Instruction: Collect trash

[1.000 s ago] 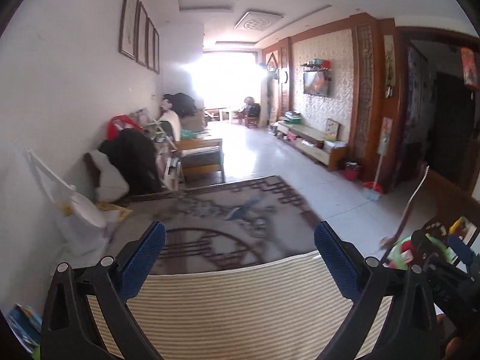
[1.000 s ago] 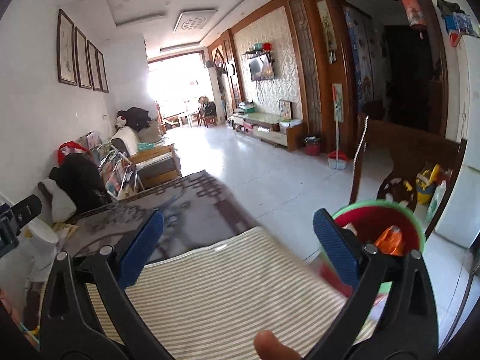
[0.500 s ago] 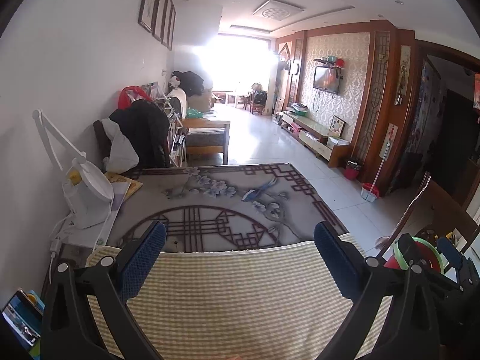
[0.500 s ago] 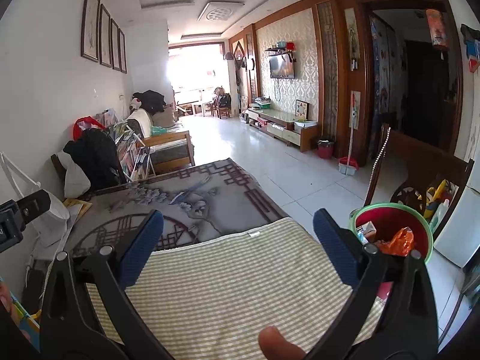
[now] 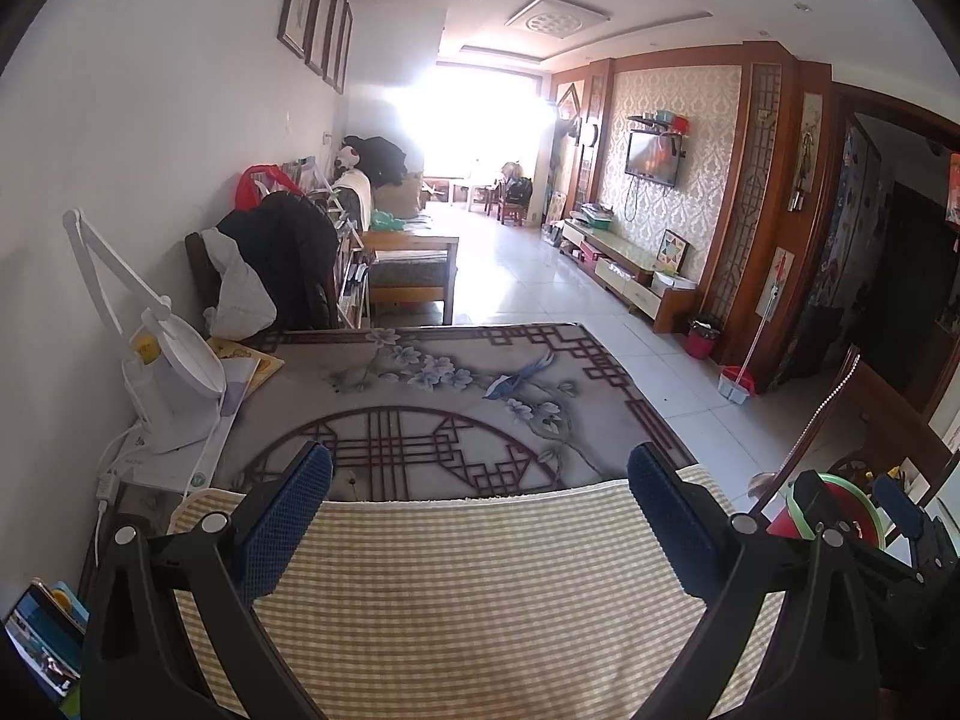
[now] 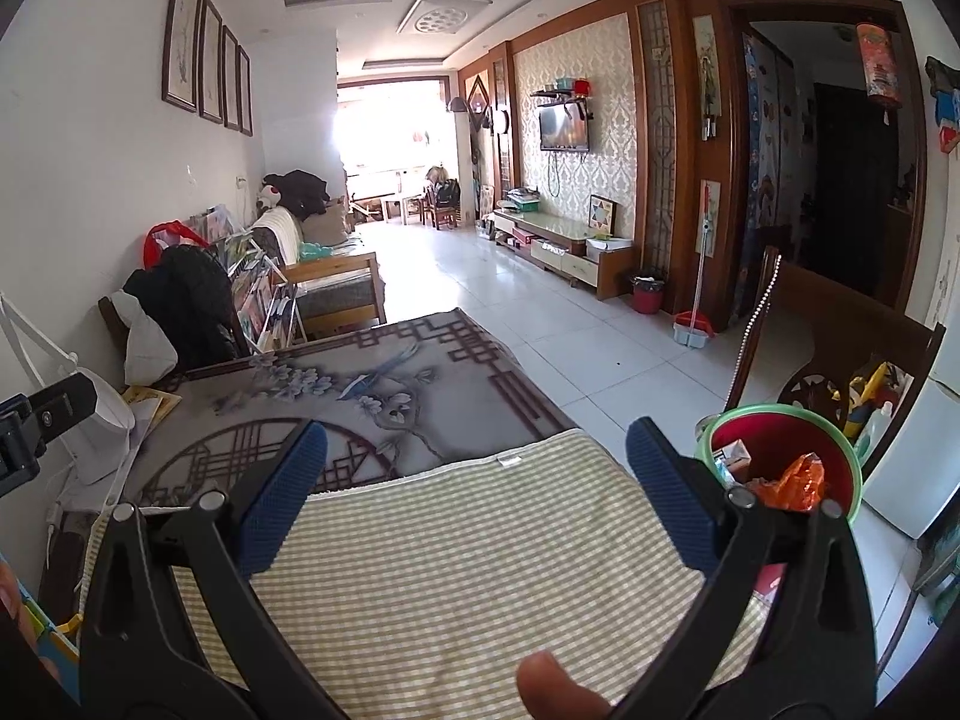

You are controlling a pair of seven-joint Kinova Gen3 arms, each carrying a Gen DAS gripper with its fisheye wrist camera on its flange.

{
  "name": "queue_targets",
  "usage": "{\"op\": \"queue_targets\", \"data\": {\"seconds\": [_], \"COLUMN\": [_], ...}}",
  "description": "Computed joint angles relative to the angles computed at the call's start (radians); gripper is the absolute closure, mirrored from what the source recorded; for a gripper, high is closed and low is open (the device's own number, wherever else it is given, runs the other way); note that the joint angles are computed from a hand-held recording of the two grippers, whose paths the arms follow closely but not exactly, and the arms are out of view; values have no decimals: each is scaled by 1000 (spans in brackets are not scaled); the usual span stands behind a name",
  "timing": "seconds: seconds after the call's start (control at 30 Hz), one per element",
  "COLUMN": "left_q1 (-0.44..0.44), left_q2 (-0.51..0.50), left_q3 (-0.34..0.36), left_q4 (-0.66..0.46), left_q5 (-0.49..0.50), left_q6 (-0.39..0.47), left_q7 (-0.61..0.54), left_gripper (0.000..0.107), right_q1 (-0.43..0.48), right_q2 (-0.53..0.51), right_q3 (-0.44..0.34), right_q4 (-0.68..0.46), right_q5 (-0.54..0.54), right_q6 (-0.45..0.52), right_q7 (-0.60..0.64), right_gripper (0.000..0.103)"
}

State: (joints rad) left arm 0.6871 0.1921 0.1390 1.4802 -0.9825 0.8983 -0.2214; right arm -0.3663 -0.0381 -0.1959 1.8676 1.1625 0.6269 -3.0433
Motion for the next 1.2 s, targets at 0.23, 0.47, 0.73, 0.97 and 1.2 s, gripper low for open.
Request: {"op": "queue_targets", "data": {"seconds": [0.23,0.47,0.73,0.97,1.2], "left_q1": [1,1,3,-9,-14], "left_q2": [5,7,13,5,3], "left_q3": [-1,-4,-6,-9,-5], "left_q4": [-7,-9,-16,-10,-9], "left_q5": [10,29,44,66,66], "left_q6": [1,-2,13,20,22], "left_q7": [-4,-1,-14,-16,-19], "left_gripper": [12,12,12,12,12], "right_q1": [4,16,22,15,10], "right_q2": [-2,-7,-2,4,7], "right_q3": [2,5,7,5,4], "right_q4": [-2,-1,-7,-13,-17], "right_q5": [-16,-38,-72,-80,-83], "right_q6": [-4,-17,-19,-23,-16], "right_q7": [23,52,85,110,112], "right_gripper": [5,5,5,5,5]}}
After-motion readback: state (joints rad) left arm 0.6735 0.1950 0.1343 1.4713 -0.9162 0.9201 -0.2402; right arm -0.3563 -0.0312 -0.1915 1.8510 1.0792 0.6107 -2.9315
